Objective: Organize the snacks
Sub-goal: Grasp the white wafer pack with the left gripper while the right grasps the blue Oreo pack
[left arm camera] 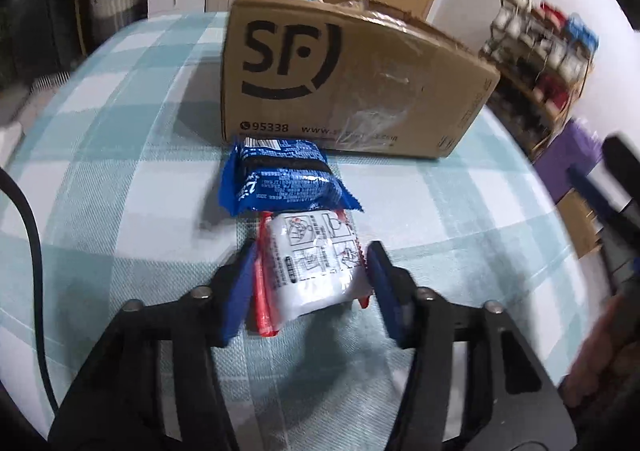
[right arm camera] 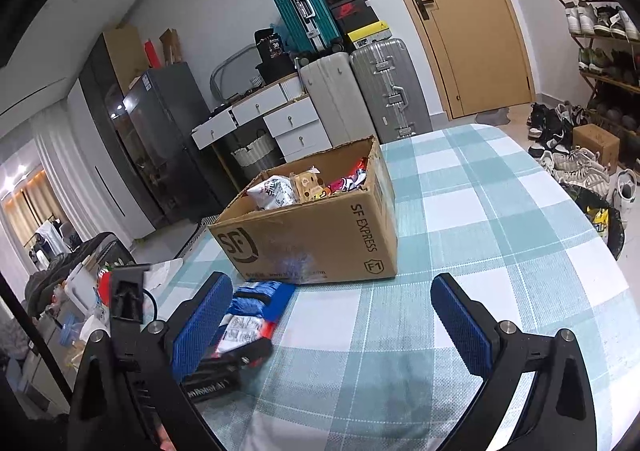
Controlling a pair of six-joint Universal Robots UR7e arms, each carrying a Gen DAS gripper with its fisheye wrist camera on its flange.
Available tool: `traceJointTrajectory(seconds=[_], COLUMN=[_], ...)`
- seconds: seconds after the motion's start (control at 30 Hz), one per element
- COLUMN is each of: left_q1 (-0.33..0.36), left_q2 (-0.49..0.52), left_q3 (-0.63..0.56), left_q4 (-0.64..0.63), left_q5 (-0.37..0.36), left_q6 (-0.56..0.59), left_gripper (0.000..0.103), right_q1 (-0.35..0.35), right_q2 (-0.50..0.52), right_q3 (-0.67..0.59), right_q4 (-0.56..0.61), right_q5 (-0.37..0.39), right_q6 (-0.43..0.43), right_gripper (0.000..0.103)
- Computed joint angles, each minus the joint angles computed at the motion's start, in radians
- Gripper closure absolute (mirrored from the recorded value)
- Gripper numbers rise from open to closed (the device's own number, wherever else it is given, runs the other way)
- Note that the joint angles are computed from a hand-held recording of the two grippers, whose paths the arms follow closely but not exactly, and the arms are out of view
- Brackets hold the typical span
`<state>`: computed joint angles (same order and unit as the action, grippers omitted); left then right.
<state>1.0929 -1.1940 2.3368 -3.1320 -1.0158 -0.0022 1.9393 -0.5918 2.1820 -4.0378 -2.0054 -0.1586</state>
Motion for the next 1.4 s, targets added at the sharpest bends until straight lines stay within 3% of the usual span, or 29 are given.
traceJointTrajectory(seconds=[0.33, 0.63, 0.8, 0.93, 1.1, 1.2, 1.3, 1.4], left_q1=[0.013, -0.007, -0.032, -0.039, -0.001, 0.001, 0.005, 0.006], left_q2=[-0.082, -0.228, -0.326, -0.384, -0.434, -0.445, -0.449, -0.451], left_q3=[0.039, 0.123, 0.171, 0.193, 0.183, 0.184, 0.187, 0.185], left_q4=[0.027, -0.075, -0.187, -0.27, -0.261, -0.268, -0.269, -0.255], left_q5=[-0.059, -0.097, 0.006, 0.101, 0.111, 0.114, 0.096, 0.09], left_q6=[0.0, 0.006, 0.023, 0.069, 0.066, 0.086, 0.096, 0.079], left_gripper=[0.06, 0.06, 0.06, 0.06, 0.06, 0.06, 0.06, 0.06], right_q1=[-0.003, -0.002, -0.022, -0.005, 0.041, 0.05, 0.062, 0.064], right_q2=[0.007, 0.017, 0.004, 0.031, 0.093, 0.137, 0.192, 0.23], right_q3=[-0.001, -0.009, -0.018, -0.066, -0.185, -0.283, -0.396, -0.47], right_q4=[0.0, 0.021, 0.162, 0.264, 0.394, 0.503, 0.629, 0.699], right_q5=[-0.03, -0.043, 0.035, 0.03, -0.008, -0.024, -0.104, -0.115], right_q6=[0.012, 0.01, 0.04, 0.056, 0.037, 0.055, 0.088, 0.112], right_gripper=[0.002, 0.002, 0.002, 0.002, 0.002, 0.002, 0.002, 0.002])
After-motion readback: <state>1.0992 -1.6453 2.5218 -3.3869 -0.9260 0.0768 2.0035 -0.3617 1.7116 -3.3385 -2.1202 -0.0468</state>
